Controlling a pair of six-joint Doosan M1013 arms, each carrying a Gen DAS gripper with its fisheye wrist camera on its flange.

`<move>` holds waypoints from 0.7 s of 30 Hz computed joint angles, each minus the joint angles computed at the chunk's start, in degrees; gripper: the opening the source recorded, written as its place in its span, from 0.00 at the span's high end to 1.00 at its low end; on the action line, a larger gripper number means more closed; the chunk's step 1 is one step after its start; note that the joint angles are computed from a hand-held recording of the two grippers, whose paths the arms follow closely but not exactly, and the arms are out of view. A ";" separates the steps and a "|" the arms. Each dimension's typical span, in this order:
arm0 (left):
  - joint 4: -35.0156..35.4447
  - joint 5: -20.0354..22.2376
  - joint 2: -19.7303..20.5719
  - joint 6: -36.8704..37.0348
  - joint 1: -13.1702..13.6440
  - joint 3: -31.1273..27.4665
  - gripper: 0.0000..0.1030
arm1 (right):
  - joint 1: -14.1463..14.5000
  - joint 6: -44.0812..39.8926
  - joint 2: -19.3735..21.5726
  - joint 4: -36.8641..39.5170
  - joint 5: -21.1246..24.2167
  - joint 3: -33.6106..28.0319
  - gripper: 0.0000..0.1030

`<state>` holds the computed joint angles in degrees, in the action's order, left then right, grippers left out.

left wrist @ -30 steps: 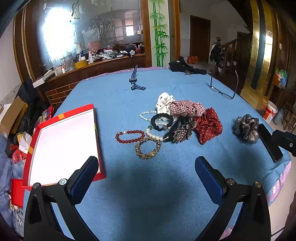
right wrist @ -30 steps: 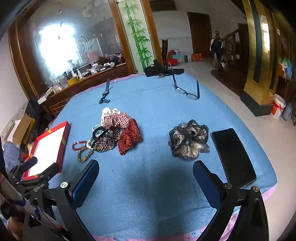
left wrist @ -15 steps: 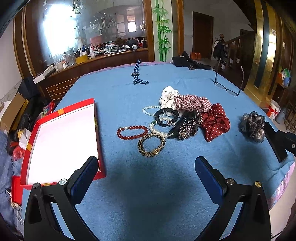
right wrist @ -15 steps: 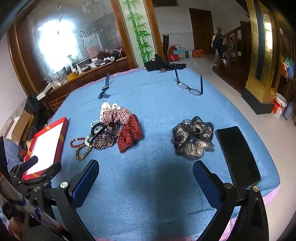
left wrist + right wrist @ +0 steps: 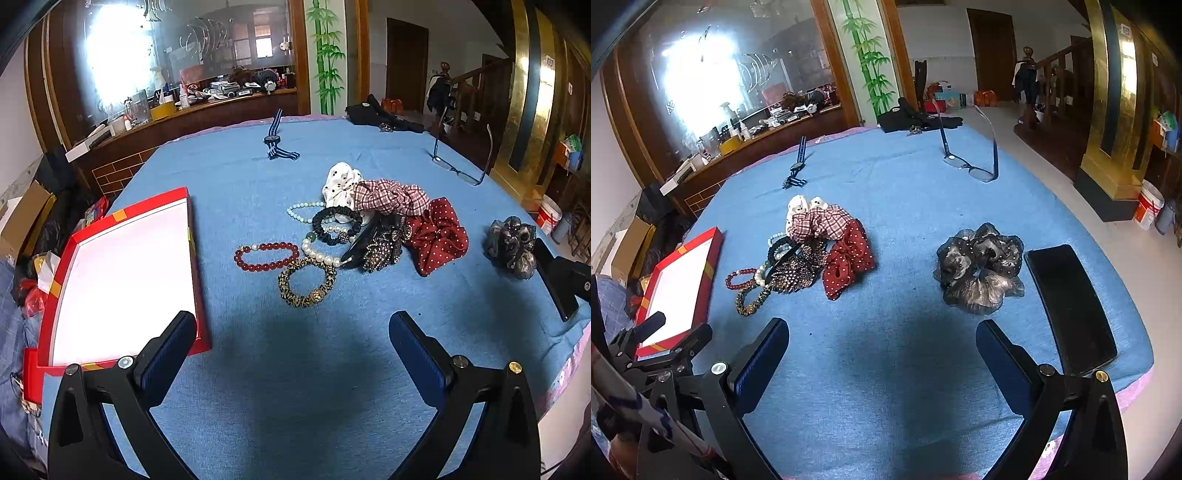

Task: Organize jewelry
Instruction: 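Move both tools toward the jewelry pile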

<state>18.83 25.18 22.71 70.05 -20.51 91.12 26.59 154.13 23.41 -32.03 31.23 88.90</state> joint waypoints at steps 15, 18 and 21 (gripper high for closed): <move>-16.66 5.30 3.11 14.38 4.45 -3.84 0.00 | -2.96 5.53 -0.99 -0.20 0.00 2.57 0.00; -22.63 7.63 4.50 19.73 5.68 -5.75 0.06 | -3.88 7.51 -1.48 -0.50 -0.25 3.61 0.00; -29.21 12.45 6.53 24.61 6.56 -8.77 0.26 | -4.62 8.68 -1.79 -0.76 -0.63 4.43 0.00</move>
